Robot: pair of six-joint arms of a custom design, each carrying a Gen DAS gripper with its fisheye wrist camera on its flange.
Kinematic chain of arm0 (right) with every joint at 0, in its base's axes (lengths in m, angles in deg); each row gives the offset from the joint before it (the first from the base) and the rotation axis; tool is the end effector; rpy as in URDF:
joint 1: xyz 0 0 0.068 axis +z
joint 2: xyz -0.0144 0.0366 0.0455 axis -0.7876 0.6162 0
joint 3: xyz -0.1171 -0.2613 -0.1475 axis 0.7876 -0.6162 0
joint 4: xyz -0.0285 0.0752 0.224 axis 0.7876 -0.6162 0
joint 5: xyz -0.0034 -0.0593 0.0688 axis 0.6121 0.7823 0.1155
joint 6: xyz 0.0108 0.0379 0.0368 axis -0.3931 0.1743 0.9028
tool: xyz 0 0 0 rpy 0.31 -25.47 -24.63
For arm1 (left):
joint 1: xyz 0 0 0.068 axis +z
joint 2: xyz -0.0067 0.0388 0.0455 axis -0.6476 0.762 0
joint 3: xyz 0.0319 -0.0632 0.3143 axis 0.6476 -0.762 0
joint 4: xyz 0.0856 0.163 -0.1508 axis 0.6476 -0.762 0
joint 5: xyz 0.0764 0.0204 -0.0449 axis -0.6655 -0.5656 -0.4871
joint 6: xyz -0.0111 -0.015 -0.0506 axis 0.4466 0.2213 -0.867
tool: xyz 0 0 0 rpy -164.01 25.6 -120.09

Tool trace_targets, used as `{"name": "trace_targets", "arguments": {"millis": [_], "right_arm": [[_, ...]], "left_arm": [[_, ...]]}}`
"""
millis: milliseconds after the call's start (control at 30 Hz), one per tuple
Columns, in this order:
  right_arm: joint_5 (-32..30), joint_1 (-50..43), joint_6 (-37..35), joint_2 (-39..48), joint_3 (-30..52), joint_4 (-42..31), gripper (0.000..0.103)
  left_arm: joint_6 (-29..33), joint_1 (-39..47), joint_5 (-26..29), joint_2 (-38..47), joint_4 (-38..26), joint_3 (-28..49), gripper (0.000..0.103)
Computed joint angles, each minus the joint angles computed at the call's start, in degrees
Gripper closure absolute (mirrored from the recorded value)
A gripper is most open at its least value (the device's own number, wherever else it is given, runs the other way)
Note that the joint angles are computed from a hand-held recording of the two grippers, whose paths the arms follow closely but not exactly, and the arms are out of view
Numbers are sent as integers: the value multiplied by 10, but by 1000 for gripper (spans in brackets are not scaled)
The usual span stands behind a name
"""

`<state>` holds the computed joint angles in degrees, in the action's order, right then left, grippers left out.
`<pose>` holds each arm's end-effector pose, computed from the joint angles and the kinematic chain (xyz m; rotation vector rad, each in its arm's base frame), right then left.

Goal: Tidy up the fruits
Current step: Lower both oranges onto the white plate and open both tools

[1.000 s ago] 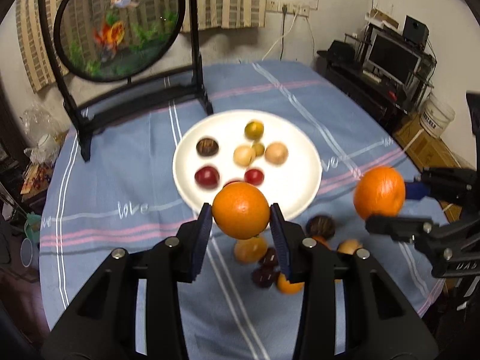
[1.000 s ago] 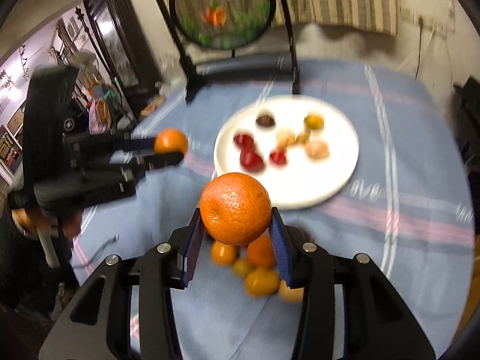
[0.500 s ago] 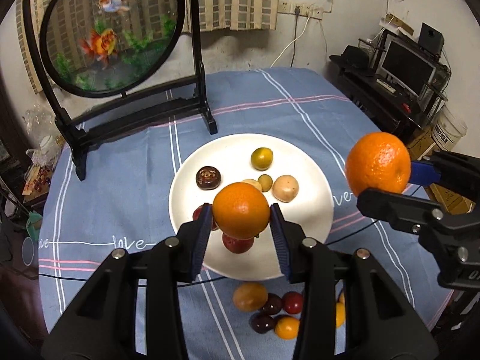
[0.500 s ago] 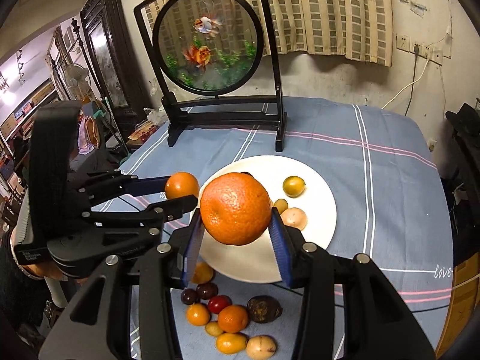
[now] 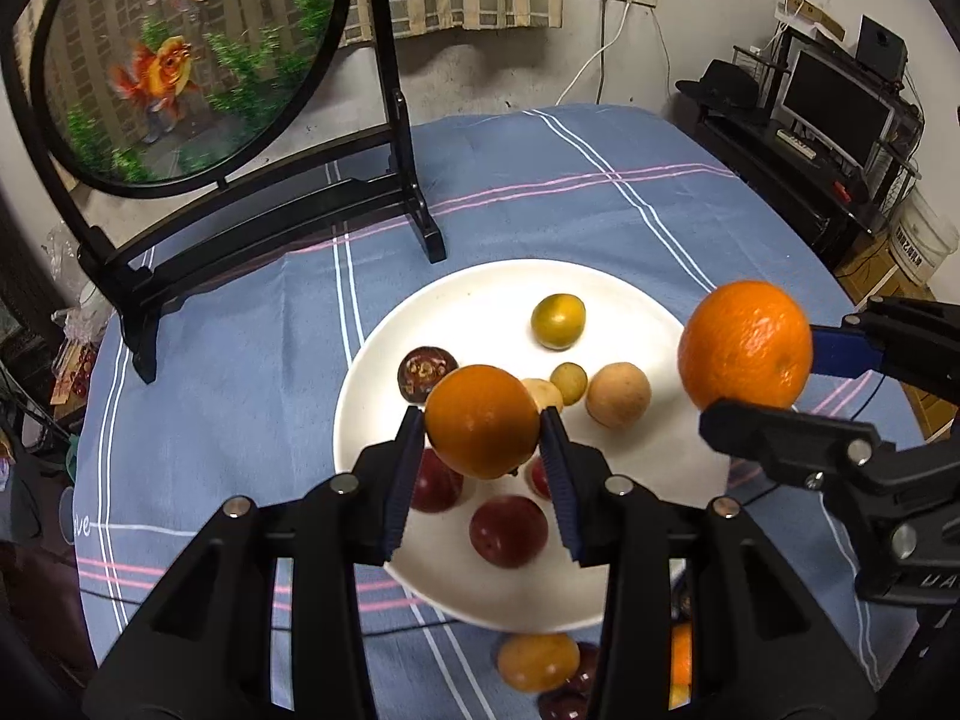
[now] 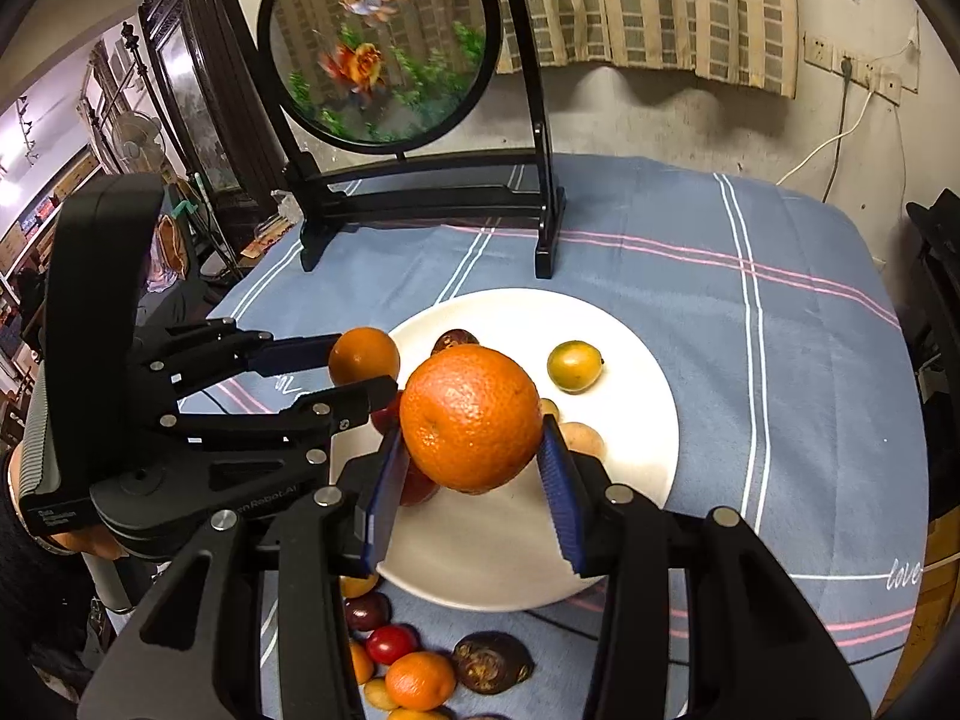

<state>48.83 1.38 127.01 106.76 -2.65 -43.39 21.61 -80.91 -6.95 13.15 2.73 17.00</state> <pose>0.1404 0.1643 0.2200 0.1294 2.4462 0.2731 0.2430 -0.2079 0.1954 0.9599 2.3489 -0.2566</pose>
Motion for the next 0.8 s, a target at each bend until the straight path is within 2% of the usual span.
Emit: {"name": "trace_targets", "arguments": {"millis": [300,633,733,767,800], "right_arm": [[-60,-67,-56,44,-28,75,59],[-97,-110,-84,82,-38,106,58],[-105,-121,-81,76,-39,99,57],[-103,-121,-81,68,-44,103,53],[-96,-119,-80,59,-47,104,35]], "left_arm": [[6,5,1,59,5,35,63],[2,4,-7,103,-4,65,62],[1,1,-12,100,9,59,44],[3,1,-14,96,14,56,40],[4,0,-14,95,11,56,39]]}}
